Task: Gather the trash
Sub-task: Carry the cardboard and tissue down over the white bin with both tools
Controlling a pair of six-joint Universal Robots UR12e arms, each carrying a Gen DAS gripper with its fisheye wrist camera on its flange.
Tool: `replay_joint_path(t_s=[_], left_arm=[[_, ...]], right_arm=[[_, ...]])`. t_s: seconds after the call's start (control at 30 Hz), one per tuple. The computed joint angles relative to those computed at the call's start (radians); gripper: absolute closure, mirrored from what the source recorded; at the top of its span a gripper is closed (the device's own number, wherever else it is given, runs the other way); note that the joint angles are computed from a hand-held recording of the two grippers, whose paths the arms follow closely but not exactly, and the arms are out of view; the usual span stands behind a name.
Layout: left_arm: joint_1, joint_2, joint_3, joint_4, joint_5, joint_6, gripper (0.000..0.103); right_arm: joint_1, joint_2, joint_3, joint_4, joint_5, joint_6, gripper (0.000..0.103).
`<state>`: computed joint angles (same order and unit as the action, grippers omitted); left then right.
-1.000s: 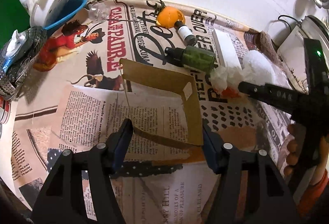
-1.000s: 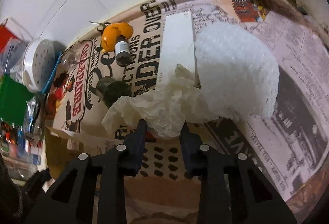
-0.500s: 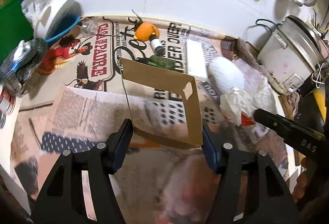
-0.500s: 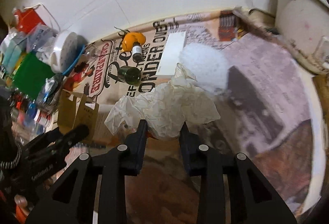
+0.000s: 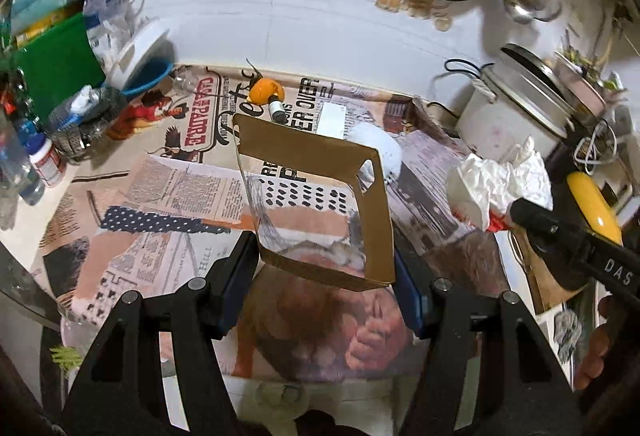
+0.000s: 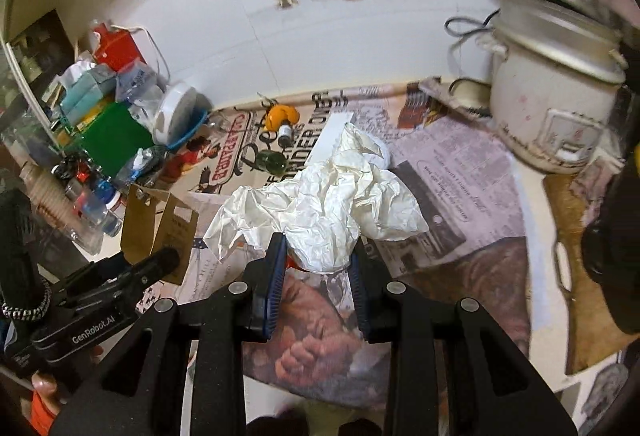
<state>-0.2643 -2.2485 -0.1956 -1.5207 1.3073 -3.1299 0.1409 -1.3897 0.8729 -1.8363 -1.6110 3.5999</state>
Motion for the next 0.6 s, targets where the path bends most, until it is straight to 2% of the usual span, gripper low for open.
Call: replay_joint_path(t_s=[0.13,0.27,0.43,0.6], left_arm=[[0.014,0.115,-0.199,0.090,-0.039,0.027,0.040],[0.043,0.214,-0.363,0.150,-0.095,0.080,0.040],[0.102,0.344,-0.558,0.175,-0.160,0.181,0.040],[0.161,0.452,-0.700,0.165,-0.189,0.267,0.040]], right_arm=[[0.031,-0.027,0.027,-0.025,-0.040,0.050,0.075],[0.087,-0.047,0.053,-0.037,-0.116,0.114,0.075],[0.180,-0.054,0.061,-0.021,-0.219,0.220,0.075],[0.269,-0.056,0.070,-0.001,-0.294,0.317,0.075]])
